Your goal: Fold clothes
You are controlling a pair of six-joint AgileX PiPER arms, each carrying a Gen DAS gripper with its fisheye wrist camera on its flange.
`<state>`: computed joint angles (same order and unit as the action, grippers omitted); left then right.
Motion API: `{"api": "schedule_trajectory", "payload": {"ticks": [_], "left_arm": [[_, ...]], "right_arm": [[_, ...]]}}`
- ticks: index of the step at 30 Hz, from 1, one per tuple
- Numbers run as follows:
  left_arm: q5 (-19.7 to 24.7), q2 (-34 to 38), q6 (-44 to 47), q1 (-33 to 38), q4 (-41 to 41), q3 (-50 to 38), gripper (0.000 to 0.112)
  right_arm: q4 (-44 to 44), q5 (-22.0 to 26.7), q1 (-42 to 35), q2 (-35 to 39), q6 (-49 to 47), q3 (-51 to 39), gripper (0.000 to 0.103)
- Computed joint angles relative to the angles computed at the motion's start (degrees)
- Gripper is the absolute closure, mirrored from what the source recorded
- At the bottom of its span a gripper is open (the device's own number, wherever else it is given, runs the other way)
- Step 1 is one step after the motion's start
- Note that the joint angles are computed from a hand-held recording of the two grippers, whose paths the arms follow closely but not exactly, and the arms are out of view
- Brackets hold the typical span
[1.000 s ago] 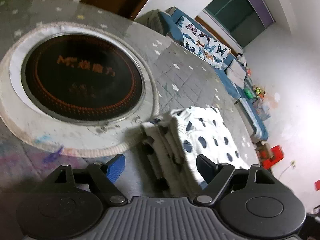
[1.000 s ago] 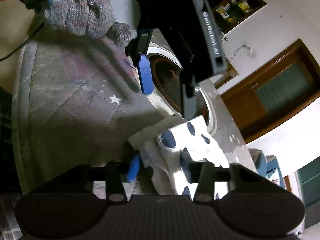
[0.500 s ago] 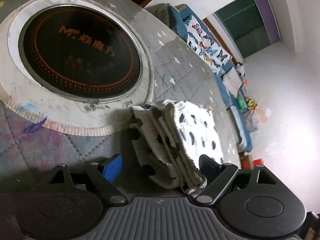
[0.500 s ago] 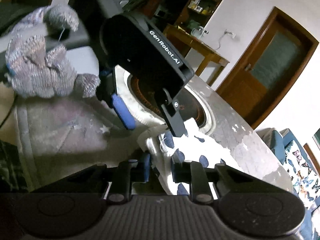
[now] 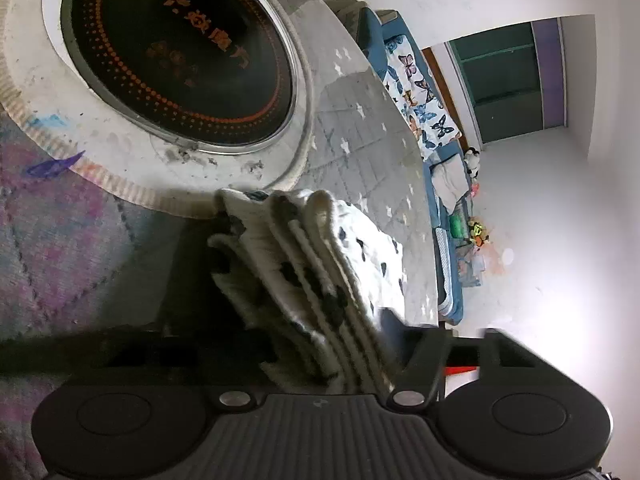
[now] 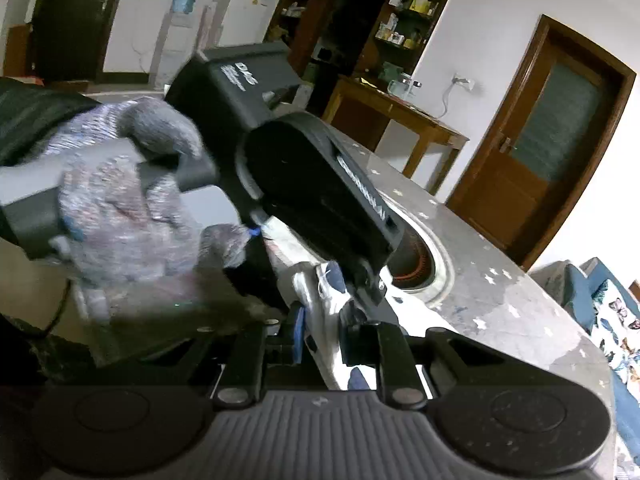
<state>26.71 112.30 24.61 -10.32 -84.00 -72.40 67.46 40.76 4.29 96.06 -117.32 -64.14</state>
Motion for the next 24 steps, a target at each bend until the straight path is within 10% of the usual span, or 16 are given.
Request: {"api": "schedule_trajectory", "payload": {"ticks": [3, 12, 24], "left_arm": [[-0.4, 0.0, 2.0, 0.2, -0.8, 0.8, 0.080], [-2.8, -0.5, 3.0, 0.1, 1.6, 2.0, 0.082], [-4.8, -1.2, 2.0, -0.9, 4.5, 2.2, 0.082]], "right_arm": [[-1.1, 1.1, -0.3, -0.1, 1.4, 0.2, 0.087], [-6.9, 13.2, -8.2, 3.3, 16.7, -8.8, 0.082], [-16.8, 9.1, -7.7, 20.7, 46.1, -32.5, 0.081]]}}
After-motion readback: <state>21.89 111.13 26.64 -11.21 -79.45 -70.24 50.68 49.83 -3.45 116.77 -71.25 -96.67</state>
